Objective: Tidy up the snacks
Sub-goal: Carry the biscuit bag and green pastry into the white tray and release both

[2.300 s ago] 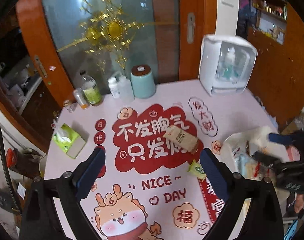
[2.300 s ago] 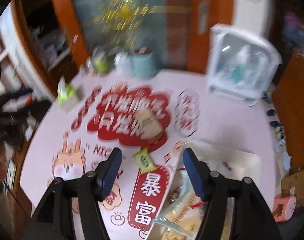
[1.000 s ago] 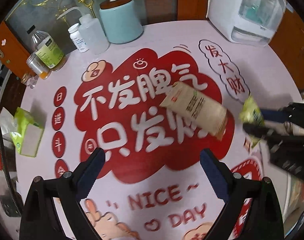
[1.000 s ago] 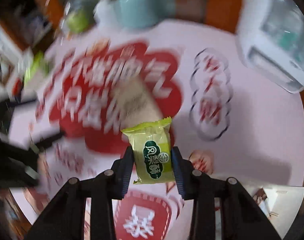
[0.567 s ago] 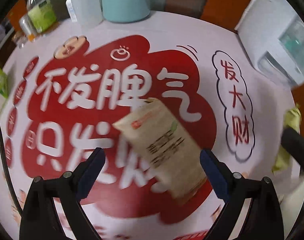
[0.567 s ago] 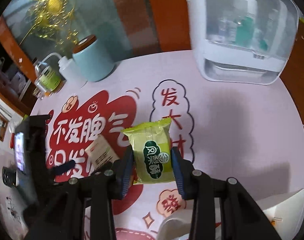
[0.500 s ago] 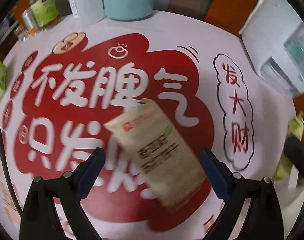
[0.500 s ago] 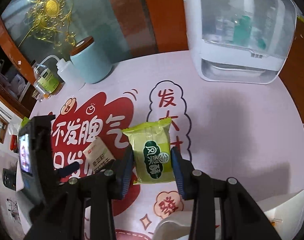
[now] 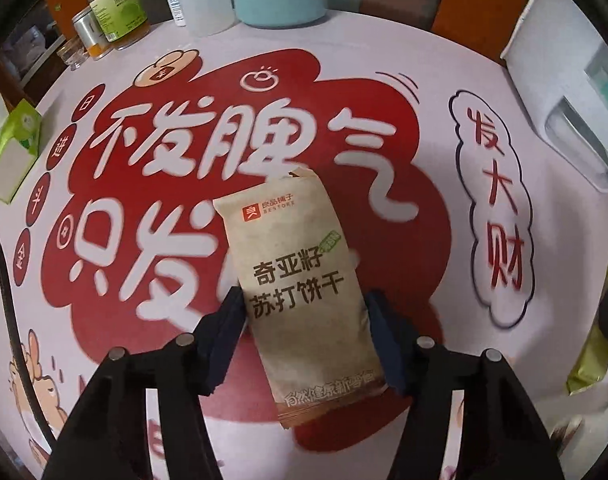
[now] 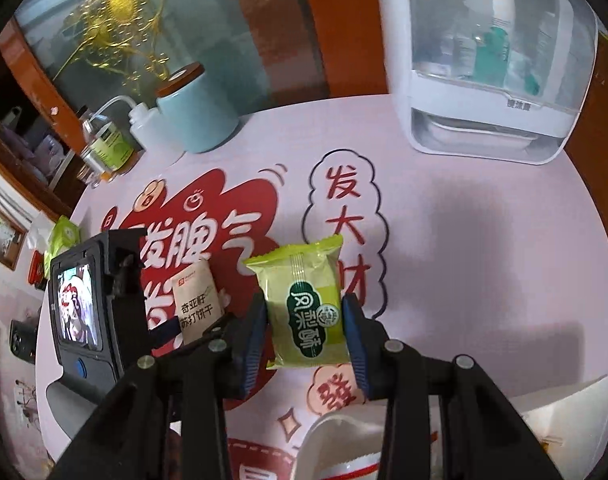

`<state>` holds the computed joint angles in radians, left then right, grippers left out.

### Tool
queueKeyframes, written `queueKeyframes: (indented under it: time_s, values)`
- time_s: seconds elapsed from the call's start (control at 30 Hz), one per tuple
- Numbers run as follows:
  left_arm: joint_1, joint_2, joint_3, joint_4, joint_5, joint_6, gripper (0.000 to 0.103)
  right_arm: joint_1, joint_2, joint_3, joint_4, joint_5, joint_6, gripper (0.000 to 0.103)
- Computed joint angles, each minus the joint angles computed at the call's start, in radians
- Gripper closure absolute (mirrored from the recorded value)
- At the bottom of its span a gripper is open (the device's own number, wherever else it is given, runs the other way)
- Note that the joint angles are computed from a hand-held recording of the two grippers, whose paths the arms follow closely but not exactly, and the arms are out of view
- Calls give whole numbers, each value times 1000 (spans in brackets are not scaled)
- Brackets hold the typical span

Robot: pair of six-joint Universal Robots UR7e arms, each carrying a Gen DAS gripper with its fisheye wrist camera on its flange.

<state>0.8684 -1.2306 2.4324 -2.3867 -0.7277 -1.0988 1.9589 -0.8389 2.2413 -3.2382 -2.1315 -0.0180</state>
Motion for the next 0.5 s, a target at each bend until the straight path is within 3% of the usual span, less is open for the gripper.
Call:
queueKeyframes:
  time_s: [0.13, 0.27, 0.5]
  values:
    - [-73, -122, 66, 101, -10, -44, 44, 36, -27, 30, 24, 12, 18, 65]
    - [-210, -319, 92, 363, -26, -137, 44, 93, -74, 68, 50, 17, 47, 65]
    - [-600, -596, 73, 872, -161, -384, 44, 247, -214, 160, 142, -6, 157, 65]
